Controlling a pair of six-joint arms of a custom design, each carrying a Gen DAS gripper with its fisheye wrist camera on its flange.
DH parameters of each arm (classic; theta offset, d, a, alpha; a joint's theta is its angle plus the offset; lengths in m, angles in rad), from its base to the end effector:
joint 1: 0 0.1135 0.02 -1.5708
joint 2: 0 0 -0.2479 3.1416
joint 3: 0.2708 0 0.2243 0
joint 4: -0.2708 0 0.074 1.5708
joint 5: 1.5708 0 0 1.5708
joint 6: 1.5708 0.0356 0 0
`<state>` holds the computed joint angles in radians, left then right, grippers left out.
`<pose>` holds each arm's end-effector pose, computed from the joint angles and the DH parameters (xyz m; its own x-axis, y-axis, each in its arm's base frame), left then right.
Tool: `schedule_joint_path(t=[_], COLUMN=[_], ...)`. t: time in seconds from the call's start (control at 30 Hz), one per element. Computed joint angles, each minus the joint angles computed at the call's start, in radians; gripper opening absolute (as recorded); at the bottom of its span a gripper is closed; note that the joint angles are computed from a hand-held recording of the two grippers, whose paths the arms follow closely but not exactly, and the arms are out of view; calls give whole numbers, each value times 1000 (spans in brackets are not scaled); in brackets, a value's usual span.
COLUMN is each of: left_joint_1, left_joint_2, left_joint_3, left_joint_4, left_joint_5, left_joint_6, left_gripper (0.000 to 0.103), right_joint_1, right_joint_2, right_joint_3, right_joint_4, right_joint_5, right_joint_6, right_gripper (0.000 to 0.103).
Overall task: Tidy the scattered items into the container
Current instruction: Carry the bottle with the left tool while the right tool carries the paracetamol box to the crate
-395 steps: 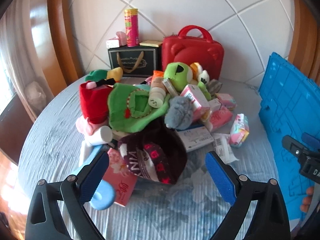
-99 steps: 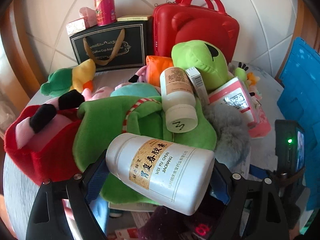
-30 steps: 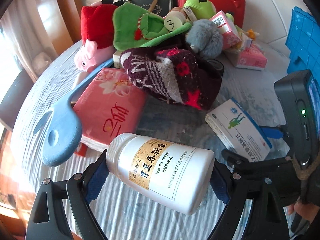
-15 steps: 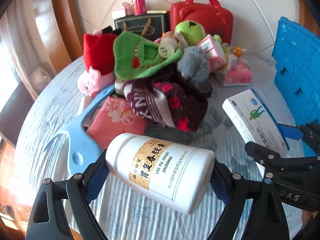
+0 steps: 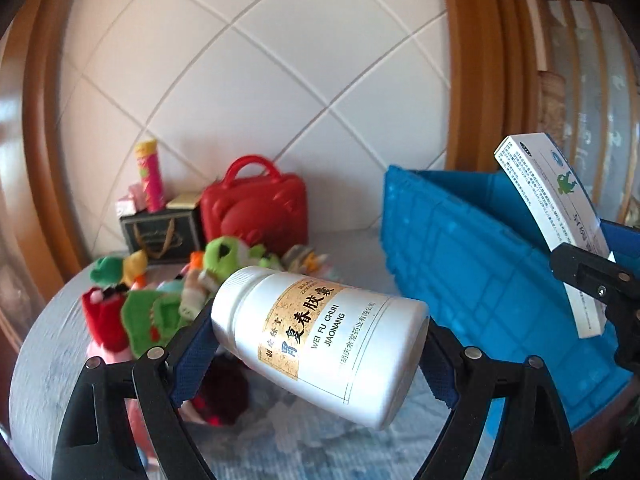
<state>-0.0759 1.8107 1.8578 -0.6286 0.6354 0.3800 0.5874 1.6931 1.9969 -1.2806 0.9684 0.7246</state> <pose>0.3751 -0.0497 0.3680 -0.3026 0.3224 -0.8970 0.7191 0.6949 0.0072 0.2587 0.1370 0.4034 -0.4702 0.1381 -0.8717 0.5095 0.8489 -0.1403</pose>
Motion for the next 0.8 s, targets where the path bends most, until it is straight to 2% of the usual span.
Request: schedule_joint_path(t=[0.07, 0.17, 0.27, 0.37, 0.47, 0.57, 0.67, 0.8], left_joint_1=[-71, -192, -355, -510, -628, -723, -792, -832], left_joint_2=[-50, -110, -135, -122, -108, -106, -111, -111], left_joint_3=[-10, -11, 12, 59, 89, 88, 72, 55], left_joint_4=[24, 33, 3, -51, -88, -98, -106, -105], left_joint_5=[-12, -55, -169, -311, -431, -545, -636, -698], left_joint_6=[-37, -92, -145, -188, -226, -262, -294, -310], left_gripper=[89, 89, 89, 89, 89, 89, 89, 90], right_joint_1=[-11, -43, -152, -365, -621, -911, -1107, -1336], right_joint_2=[-62, -203, -400, -578, -672, -748, -769, -759], right_joint_3=[2, -75, -268, -415, -531, -583, -639, -676], right_joint_4=[-99, -182, -55, 112, 280, 317, 360, 391], right_joint_5=[64, 120, 85, -66, -289, -578, -791, -1025], right_joint_6=[53, 94, -40, -280, -489, -646, -742, -834], right_gripper=[73, 73, 73, 73, 73, 73, 73, 73])
